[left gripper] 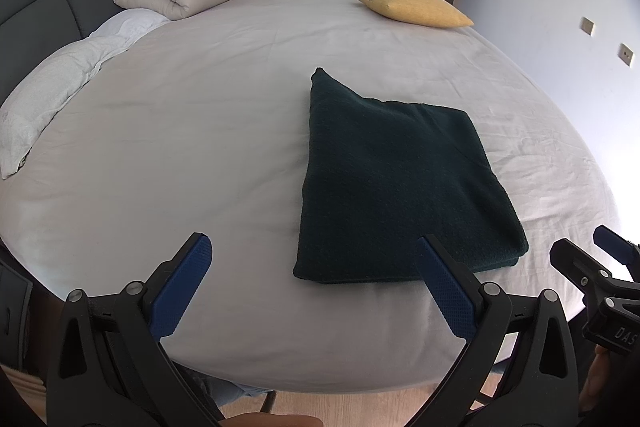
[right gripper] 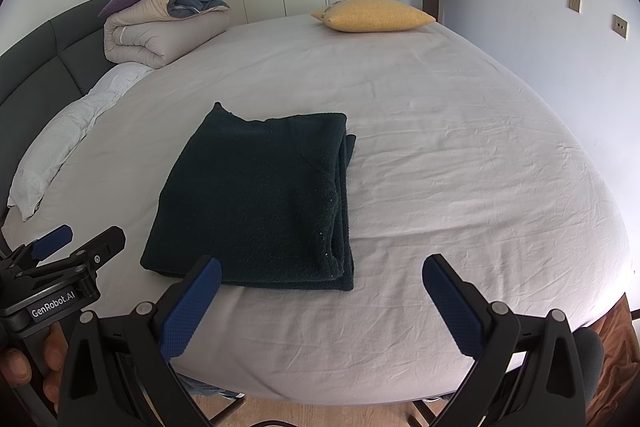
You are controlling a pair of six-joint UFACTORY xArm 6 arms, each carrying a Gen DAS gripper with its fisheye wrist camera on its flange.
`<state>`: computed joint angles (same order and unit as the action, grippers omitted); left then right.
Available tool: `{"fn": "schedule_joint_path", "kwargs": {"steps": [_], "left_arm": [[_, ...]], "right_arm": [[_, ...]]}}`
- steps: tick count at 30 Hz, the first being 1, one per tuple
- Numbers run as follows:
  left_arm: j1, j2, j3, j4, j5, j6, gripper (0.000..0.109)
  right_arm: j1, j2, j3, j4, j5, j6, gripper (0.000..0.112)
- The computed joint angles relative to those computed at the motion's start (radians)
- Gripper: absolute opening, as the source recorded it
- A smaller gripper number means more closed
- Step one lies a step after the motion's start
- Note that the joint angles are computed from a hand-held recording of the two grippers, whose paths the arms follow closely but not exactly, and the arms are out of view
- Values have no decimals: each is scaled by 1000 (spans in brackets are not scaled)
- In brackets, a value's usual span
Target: Fold small clothes
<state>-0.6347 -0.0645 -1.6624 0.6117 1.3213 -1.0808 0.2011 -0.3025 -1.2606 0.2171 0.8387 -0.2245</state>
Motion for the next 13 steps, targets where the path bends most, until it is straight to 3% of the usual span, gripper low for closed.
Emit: {"fn": "schedule_joint_path", "kwargs": {"steps": [13], "left_arm": [[11, -15, 26, -7, -17, 13, 103]], "right_arm": [[9, -18, 23, -3, 4, 14, 103]]}}
